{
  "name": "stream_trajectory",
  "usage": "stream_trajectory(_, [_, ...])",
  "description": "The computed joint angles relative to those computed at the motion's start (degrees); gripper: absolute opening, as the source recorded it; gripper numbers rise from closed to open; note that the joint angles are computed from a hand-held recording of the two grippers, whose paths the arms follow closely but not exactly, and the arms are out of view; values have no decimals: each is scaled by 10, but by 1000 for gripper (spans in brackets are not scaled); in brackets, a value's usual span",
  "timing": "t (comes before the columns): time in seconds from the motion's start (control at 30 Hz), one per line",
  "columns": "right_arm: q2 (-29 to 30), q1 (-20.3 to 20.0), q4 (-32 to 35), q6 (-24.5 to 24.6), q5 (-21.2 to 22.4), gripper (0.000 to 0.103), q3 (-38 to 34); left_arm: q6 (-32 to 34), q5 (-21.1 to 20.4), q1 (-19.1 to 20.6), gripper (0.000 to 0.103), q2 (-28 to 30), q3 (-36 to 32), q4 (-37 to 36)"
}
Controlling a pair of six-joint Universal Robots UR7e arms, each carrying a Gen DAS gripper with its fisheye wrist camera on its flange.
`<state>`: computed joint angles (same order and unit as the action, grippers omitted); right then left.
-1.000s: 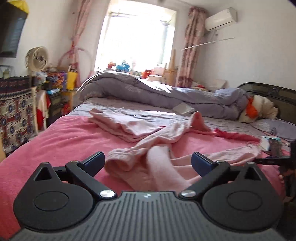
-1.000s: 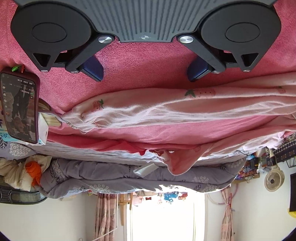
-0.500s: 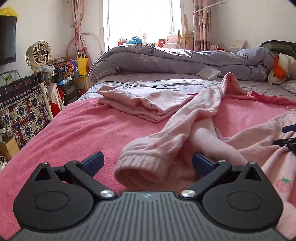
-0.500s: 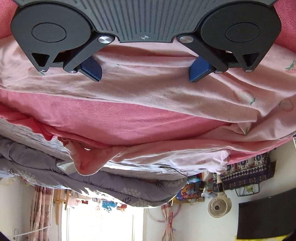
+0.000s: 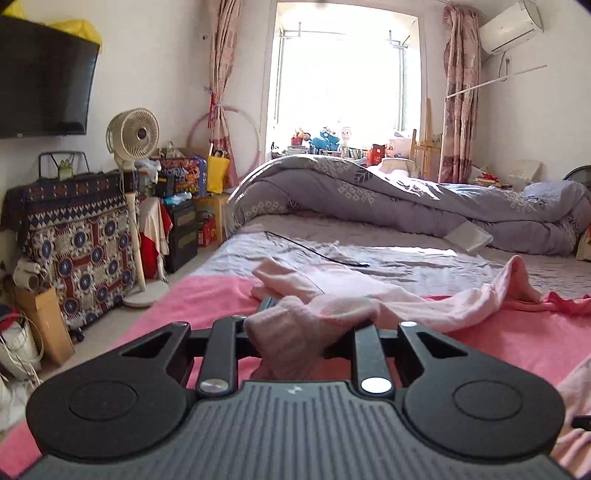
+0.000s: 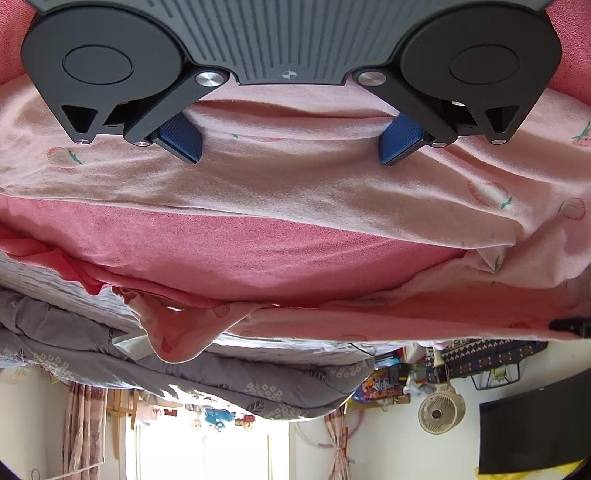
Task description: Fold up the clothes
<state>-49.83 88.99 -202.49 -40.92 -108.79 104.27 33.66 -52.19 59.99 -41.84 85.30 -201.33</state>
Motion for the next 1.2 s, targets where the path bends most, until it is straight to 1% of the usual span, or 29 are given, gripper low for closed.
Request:
stream_trajectory(0.03, [0, 0, 0, 0, -1, 103, 0, 44, 25, 1, 43, 24, -43, -3])
stream_trajectory(0.07, [0, 0, 0, 0, -1, 103, 0, 66, 57, 0, 51, 45, -89, 15])
stream_trajectory(0.1, [0, 0, 0, 1, -1, 103, 0, 65, 108, 3, 53, 71, -140, 58])
stream_trajectory(0.13, [-1, 0, 1, 1, 0, 103, 0, 39, 146, 9, 53, 87, -178, 116])
stream_trajectory(0.17, [-1, -1, 2, 1, 0, 103, 0, -10, 180, 15, 53, 100, -208, 176])
stream_trajectory(0.2, [-1, -1, 1, 1, 1, 103, 0, -70, 193, 24, 53, 103, -223, 232])
stream_trajectory(0.23, [-1, -1, 2, 1, 1, 103, -1, -130, 187, 34, 53, 95, -219, 264])
stream_trajectory(0.3, [-1, -2, 4, 3, 2, 103, -1, -250, 139, 49, 54, 58, -174, 282])
stream_trajectory(0.33, [-2, -2, 5, 4, 3, 103, -2, -295, 106, 56, 55, 36, -144, 279])
stream_trajectory(0.37, [-2, -2, 5, 4, 3, 103, -2, -316, 88, 60, 56, 23, -128, 277])
stream_trajectory(0.4, [-2, -2, 6, 5, 3, 103, -1, -324, 76, 61, 56, 9, -109, 270])
stream_trajectory(0.43, [-2, -2, 6, 6, 3, 103, -1, -308, 74, 59, 57, -8, -84, 251])
stream_trajectory(0.47, [-2, -2, 5, 6, 3, 103, -1, -277, 85, 54, 61, -14, -71, 225])
stream_trajectory(0.53, [-2, -2, 5, 5, 2, 103, -1, -165, 116, 39, 69, -14, -55, 144])
stream_trajectory(0.57, [-2, -2, 4, 5, 2, 103, 0, -120, 134, 33, 74, -14, -57, 118])
stream_trajectory(0.6, [-2, -1, 4, 5, 2, 103, -1, -93, 150, 27, 74, -15, -62, 109])
stream_trajectory(0.63, [-2, -1, 4, 5, 2, 103, 0, -91, 157, 25, 74, -13, -75, 115])
stream_trajectory(0.67, [-2, -1, 5, 5, 2, 103, 0, -102, 153, 22, 74, -26, -65, 122])
stream_trajectory(0.73, [-2, -1, 5, 5, 1, 103, -1, -78, 112, 17, 74, -57, -21, 116])
stream_trajectory(0.8, [-2, -1, 5, 5, 1, 103, 0, 0, 76, 6, 76, -84, 47, 78])
stream_trajectory(0.83, [-2, -1, 4, 5, 1, 103, 0, 47, 56, -1, 86, -102, 95, 59])
stream_trajectory(0.87, [-2, -1, 4, 5, 1, 103, 0, 76, 44, -5, 93, -116, 133, 47])
stream_trajectory(0.9, [-2, -1, 4, 5, 1, 103, 0, 103, 36, -10, 93, -128, 170, 37])
stream_trajectory(1.0, [-1, -1, 2, 3, 0, 103, 0, 156, 50, -27, 93, -155, 262, 28])
stream_trajectory(1.03, [-1, 0, 0, 2, -1, 103, 0, 165, 51, -30, 93, -163, 283, 30])
stream_trajectory(1.1, [0, 0, -2, 0, -2, 103, 0, 190, 36, -29, 94, -170, 306, 21])
stream_trajectory(1.17, [1, 1, -3, -1, -3, 103, -1, 224, 47, -33, 96, -151, 308, -14])
stream_trajectory(1.2, [1, 1, -3, -1, -4, 103, -1, 223, 46, -32, 96, -144, 301, -8])
